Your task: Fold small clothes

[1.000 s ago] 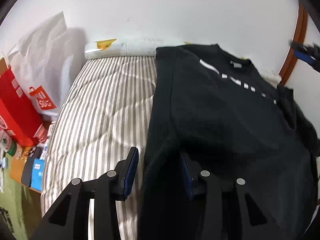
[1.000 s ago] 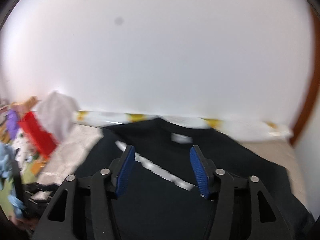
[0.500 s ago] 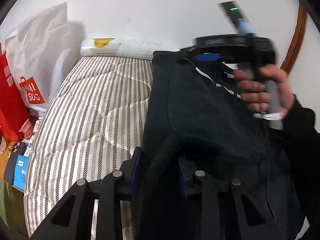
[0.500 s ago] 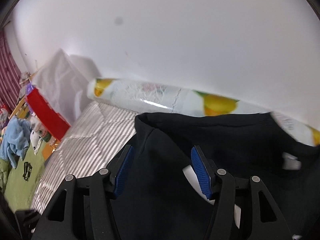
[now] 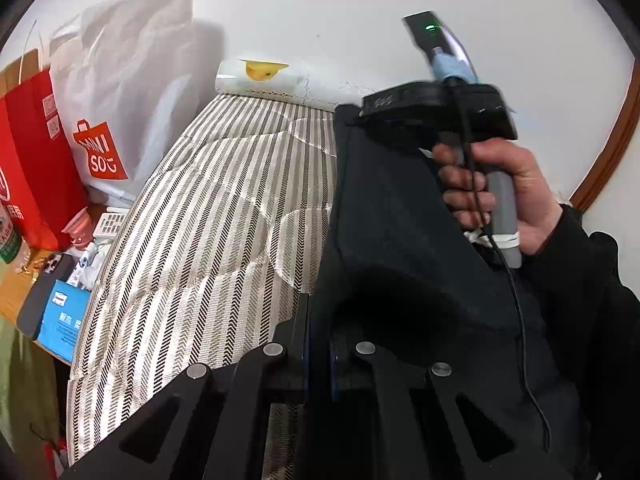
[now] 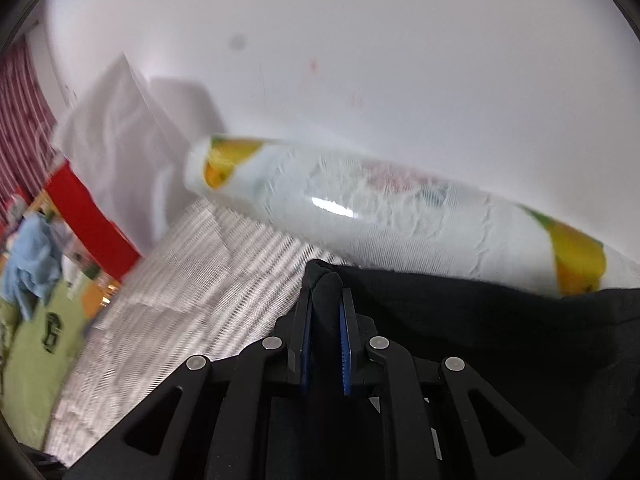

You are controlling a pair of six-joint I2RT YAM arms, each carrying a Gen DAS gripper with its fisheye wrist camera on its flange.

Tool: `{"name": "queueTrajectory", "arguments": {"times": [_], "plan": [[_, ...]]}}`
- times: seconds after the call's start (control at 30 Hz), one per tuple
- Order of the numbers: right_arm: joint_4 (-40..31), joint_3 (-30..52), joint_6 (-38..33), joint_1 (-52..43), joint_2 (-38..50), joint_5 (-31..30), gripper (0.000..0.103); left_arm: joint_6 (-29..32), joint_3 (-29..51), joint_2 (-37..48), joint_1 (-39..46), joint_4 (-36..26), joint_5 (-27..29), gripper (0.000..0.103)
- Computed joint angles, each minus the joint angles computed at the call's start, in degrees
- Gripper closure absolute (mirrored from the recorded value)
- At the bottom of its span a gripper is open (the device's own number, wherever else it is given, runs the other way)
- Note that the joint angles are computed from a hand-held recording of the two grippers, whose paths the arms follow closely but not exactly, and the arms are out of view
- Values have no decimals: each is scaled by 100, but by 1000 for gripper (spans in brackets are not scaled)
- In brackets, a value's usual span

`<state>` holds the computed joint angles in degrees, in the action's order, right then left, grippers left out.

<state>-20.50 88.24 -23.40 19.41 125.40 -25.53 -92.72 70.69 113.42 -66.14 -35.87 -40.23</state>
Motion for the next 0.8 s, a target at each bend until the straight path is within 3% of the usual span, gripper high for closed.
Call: {"name": "queueTrajectory", "arguments": {"times": [0.17,0.23,0.33,0.37,0.5,0.73,0.8], "plan": [[14,-115,221,-50,-207,149,71,-37,-38,-37,32,-10,68,92],[151,-431,219,-117,-524,230,69,-82,37,-7,-1,-139,61,91],[363,-995,157,-292,-1060,278,67,-138,263,100,-28,-438,42,81],[382,-1175,113,-398,-1276,263,66,-183,346,131,-58,-551,10,74],[304,-1691,-120,-1001,-2065,172,59,-294,561,139,-205,-866,-276,55],[101,-2609,-840,-2487,-3385,13,51,-665,811,12,-526,-1305,-860,44],[-273,-2523,-1337,-3259,-3492,-330,51,-942,1020,46,-662,-1580,-912,42]]}}
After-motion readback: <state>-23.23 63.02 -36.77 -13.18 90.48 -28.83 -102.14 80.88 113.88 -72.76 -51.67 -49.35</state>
